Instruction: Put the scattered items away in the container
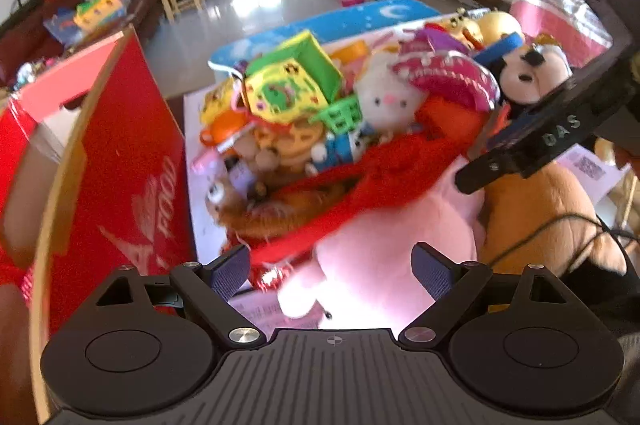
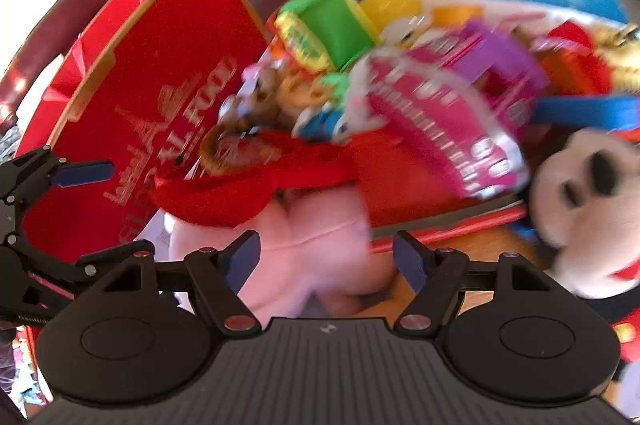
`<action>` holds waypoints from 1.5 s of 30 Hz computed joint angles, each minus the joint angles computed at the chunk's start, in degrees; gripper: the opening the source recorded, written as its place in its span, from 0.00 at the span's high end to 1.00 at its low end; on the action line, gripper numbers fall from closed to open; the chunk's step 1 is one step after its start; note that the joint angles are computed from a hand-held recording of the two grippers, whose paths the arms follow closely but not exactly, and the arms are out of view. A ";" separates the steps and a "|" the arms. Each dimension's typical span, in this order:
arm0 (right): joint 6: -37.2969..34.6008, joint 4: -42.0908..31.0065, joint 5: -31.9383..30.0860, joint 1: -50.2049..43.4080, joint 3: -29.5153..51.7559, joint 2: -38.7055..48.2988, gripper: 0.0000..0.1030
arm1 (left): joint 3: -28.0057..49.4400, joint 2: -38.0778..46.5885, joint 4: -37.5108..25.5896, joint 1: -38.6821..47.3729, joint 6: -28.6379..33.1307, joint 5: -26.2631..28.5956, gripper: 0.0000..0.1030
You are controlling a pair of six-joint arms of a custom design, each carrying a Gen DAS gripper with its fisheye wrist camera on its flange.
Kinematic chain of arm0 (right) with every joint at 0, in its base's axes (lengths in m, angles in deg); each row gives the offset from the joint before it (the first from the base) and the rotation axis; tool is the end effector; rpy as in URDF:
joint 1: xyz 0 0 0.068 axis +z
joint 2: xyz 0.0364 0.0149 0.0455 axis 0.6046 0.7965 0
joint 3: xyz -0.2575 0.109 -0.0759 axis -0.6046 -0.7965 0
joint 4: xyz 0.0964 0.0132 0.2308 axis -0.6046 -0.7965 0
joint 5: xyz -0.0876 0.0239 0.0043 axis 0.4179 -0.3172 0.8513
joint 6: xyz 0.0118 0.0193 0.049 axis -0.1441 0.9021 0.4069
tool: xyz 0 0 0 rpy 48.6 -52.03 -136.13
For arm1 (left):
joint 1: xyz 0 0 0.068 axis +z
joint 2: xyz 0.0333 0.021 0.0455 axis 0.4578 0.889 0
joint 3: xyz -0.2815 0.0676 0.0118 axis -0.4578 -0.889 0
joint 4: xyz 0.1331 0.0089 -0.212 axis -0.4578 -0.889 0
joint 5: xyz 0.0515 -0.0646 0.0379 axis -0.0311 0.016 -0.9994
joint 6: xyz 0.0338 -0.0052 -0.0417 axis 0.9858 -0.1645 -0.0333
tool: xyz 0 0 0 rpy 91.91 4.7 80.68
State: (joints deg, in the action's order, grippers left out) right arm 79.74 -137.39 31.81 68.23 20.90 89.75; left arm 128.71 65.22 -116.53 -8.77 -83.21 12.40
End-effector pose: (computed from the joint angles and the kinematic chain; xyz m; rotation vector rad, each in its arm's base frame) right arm 0.2043 0.1281 0.3107 -0.1167 2.6648 0.5278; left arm 0.1769 -0.1243 0.2917 0.7775 2.4072 -0.1233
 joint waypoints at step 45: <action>14.94 7.95 -9.96 3.36 -0.87 10.45 0.04 | -7.19 9.21 13.09 -1.13 -2.18 7.61 0.00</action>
